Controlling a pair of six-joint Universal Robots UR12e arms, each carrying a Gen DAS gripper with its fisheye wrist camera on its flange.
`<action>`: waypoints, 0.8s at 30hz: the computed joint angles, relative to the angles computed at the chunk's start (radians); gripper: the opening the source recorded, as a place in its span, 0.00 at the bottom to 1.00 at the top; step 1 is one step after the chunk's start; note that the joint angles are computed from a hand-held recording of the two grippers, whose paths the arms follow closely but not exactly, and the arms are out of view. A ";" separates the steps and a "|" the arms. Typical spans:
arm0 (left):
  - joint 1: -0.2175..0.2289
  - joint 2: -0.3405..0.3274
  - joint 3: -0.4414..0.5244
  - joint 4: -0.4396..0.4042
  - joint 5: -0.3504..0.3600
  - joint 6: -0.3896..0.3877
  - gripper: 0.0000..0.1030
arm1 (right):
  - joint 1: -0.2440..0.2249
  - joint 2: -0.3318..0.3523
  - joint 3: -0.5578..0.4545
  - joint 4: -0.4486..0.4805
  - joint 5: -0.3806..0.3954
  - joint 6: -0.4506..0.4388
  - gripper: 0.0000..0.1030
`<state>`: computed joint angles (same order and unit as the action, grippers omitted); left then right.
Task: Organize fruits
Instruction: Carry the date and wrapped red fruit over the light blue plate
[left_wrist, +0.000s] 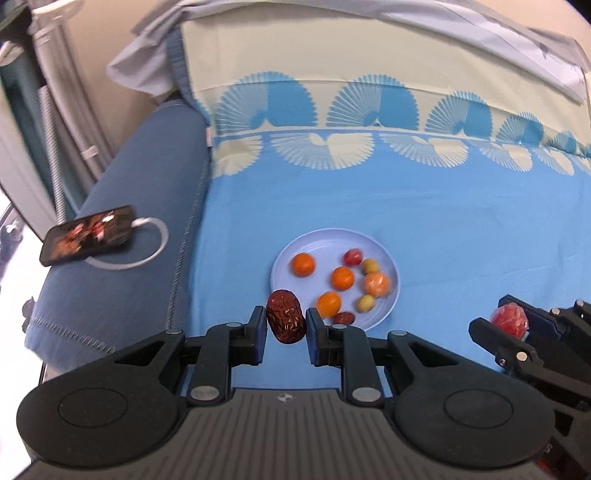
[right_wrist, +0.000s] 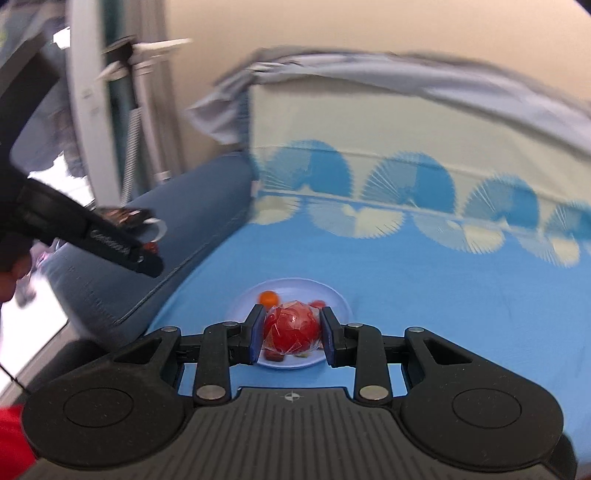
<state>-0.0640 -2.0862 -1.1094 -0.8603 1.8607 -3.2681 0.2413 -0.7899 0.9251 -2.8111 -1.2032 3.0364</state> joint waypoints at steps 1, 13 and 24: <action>0.001 0.014 -0.022 0.011 0.002 -0.005 0.24 | 0.003 -0.007 0.010 -0.006 0.012 -0.025 0.32; 0.018 0.110 -0.165 0.087 -0.038 -0.059 0.24 | 0.023 -0.050 0.063 -0.051 0.014 -0.118 0.32; 0.031 0.112 -0.173 0.091 -0.074 -0.070 0.24 | 0.031 -0.048 0.054 0.000 -0.002 -0.147 0.32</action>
